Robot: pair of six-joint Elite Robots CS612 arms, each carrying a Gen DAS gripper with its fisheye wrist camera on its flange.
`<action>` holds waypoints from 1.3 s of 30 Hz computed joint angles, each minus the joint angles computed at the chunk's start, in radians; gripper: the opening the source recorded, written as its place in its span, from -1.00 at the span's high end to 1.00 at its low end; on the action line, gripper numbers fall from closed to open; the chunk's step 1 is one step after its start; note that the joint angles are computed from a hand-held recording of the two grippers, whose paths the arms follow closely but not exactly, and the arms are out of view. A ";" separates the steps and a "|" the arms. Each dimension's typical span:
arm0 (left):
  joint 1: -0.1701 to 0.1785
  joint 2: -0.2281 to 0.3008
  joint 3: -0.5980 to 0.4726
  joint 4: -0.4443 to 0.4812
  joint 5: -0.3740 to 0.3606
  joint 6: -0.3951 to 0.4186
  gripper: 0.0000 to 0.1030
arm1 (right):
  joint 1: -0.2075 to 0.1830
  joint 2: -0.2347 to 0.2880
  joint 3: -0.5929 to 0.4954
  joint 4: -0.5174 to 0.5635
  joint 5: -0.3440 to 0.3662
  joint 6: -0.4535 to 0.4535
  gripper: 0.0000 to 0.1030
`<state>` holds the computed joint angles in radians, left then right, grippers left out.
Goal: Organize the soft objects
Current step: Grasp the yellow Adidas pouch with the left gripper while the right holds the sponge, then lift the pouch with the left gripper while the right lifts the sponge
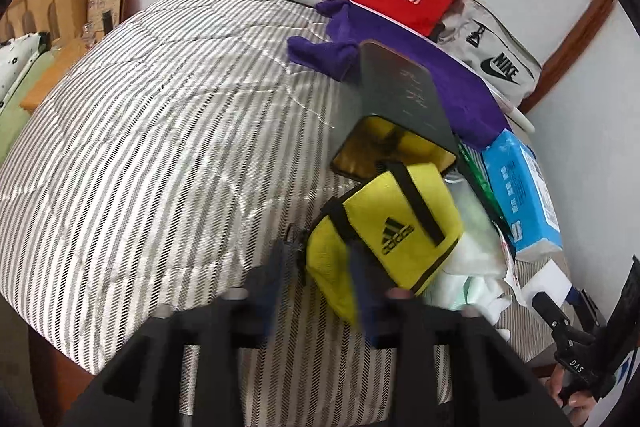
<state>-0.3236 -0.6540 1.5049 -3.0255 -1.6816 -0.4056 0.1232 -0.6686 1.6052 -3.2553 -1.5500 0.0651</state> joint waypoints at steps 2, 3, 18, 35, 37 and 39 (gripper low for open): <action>-0.004 0.003 0.002 -0.023 0.009 0.005 -0.32 | -0.001 0.000 0.000 0.003 0.002 0.002 -0.58; -0.004 0.006 0.002 -0.037 0.008 0.006 -0.32 | -0.002 0.001 0.000 0.005 0.003 0.006 -0.58; -0.001 0.040 -0.005 -0.125 -0.067 -0.016 0.23 | -0.003 0.022 -0.008 -0.015 -0.042 0.011 -0.58; 0.022 0.013 0.036 -0.196 -0.120 -0.050 0.59 | -0.001 0.040 -0.023 0.016 -0.047 -0.008 -0.57; 0.020 0.003 0.044 -0.199 -0.107 -0.033 0.60 | 0.001 0.037 -0.024 0.023 -0.046 -0.016 -0.57; 0.022 -0.004 0.051 -0.210 -0.112 -0.034 0.61 | 0.005 0.033 -0.026 0.026 -0.049 -0.026 -0.57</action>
<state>-0.3012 -0.6583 1.5563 -3.2357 -1.7937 -0.4393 0.1277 -0.6354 1.5790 -3.2290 -1.5990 0.0390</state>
